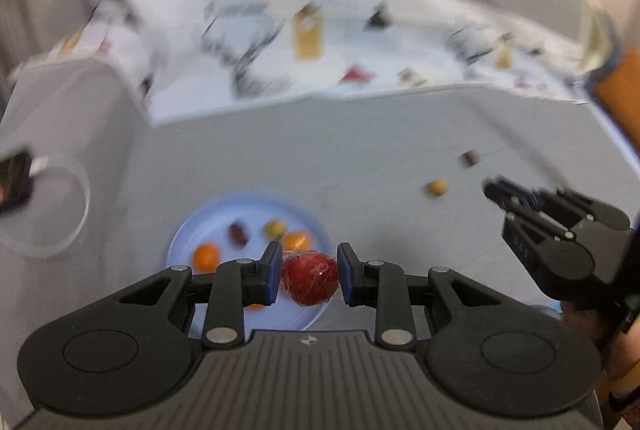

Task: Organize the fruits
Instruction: 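Carry both red fruits to the blue plate and release the right tool's fruit, then grasp a small yellow fruit with the right tool while the left tool holds its red fruit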

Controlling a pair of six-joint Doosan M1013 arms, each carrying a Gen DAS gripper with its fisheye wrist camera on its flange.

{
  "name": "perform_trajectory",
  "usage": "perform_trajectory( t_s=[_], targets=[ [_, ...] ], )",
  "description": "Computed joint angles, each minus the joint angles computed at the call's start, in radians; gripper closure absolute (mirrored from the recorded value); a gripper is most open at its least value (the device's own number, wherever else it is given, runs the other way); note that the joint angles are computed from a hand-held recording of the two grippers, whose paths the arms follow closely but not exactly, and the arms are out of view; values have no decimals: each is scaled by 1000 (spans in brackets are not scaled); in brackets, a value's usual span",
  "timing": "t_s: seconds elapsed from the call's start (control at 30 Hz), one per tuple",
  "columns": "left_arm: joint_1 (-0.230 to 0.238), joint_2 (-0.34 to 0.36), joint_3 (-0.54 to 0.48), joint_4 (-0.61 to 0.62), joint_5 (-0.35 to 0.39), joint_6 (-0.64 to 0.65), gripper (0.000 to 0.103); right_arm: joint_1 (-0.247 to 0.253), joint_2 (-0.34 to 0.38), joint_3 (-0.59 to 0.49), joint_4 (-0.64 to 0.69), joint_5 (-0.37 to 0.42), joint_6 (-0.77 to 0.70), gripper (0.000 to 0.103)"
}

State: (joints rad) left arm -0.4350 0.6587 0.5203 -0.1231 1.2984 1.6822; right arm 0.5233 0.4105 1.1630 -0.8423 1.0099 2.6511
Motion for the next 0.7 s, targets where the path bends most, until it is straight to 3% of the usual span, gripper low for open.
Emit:
perform_trajectory(
  t_s=[0.07, 0.17, 0.27, 0.3, 0.37, 0.4, 0.43, 0.47, 0.53, 0.57, 0.63, 0.7],
  targets=[
    [16, -5, 24, -23, -2, -20, 70, -41, -13, 5, 220, -9, -1, 95],
    [29, -15, 63, -4, -12, -23, 70, -42, -32, 30, 242, 7, 93, 94],
    [43, 1, 50, 0, 18, -44, 70, -46, -35, -9, 455, 36, -93, 88],
    [48, 2, 51, -6, 21, -54, 70, -45, -8, -65, 578, 116, -222, 65],
    [57, 7, 45, -26, 35, -67, 70, -47, 100, -240, 774, 368, -443, 24],
    [59, 9, 42, -42, 35, -64, 70, -40, 148, -294, 846, 449, -487, 33],
    [63, 1, 56, -55, 18, -55, 70, -40, 174, -323, 866, 478, -487, 42],
    [63, -5, 68, -52, 3, -53, 70, -37, 181, -331, 834, 471, -471, 48],
    [70, -6, 69, -68, -1, -43, 70, -25, 178, -344, 720, 430, -408, 45],
    [71, -4, 66, -71, -2, -44, 70, -27, 155, -323, 707, 364, -385, 41],
    [73, 9, 48, -70, 6, -39, 70, -29, 135, -312, 686, 303, -372, 25],
    [72, 26, 27, -64, 14, -42, 70, -26, 121, -308, 636, 264, -367, 22]
  ],
)
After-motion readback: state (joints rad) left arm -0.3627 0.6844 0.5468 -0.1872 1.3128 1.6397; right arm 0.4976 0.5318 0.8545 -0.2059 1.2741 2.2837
